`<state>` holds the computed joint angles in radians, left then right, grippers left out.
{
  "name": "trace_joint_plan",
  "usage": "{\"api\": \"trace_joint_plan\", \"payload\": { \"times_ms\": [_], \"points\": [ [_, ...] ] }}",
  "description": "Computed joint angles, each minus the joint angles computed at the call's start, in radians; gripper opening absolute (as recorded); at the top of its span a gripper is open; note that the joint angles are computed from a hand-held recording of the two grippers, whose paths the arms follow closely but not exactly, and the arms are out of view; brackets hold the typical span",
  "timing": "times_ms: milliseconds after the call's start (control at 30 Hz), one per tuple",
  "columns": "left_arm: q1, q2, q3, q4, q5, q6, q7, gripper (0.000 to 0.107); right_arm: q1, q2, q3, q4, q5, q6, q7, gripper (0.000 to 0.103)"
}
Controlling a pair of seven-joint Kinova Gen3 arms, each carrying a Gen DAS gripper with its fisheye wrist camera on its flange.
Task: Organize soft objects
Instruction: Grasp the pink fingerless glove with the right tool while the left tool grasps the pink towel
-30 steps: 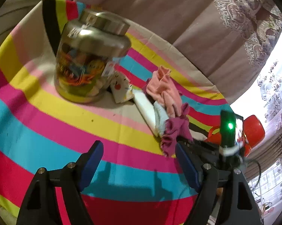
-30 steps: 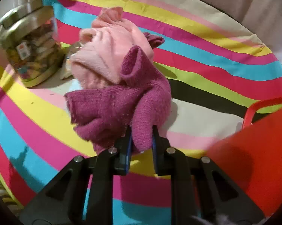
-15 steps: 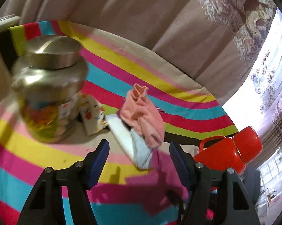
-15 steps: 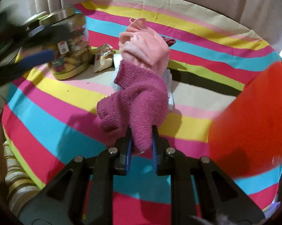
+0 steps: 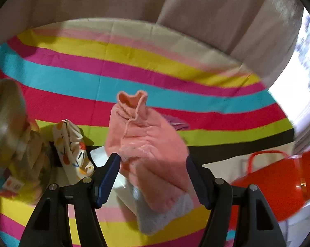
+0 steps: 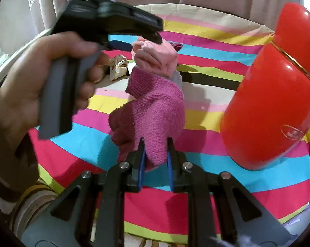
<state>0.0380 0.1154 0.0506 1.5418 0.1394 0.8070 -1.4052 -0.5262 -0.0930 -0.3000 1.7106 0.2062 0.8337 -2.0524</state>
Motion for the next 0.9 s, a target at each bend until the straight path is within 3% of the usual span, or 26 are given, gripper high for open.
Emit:
{"api": "trace_joint_plan", "payload": {
  "times_ms": [100,267,433,667,900],
  "points": [
    [-0.014,0.043,0.032,-0.043,-0.032,0.049,-0.015,0.012,0.003,-0.018,0.003,0.012,-0.009,-0.001,0.005,0.021],
    [0.01,-0.006,0.003,0.008,-0.029,0.005,-0.051,0.009,0.018,-0.034,0.007,0.025,-0.039,-0.006,0.017,0.021],
    [-0.017,-0.144,-0.023,0.114,0.035,-0.069,-0.082,0.009,0.031,-0.058,0.002,0.037,-0.051,-0.008,0.024,0.021],
    [-0.031,-0.326,-0.1,0.246,0.183,-0.075,-0.163,0.009,0.05,-0.098,-0.006,0.051,-0.076,-0.003,0.024,0.021],
    [-0.014,-0.454,-0.087,0.319,0.178,-0.052,-0.106,0.009,0.081,-0.165,-0.02,0.074,-0.092,0.02,0.019,0.021]
  ]
}}
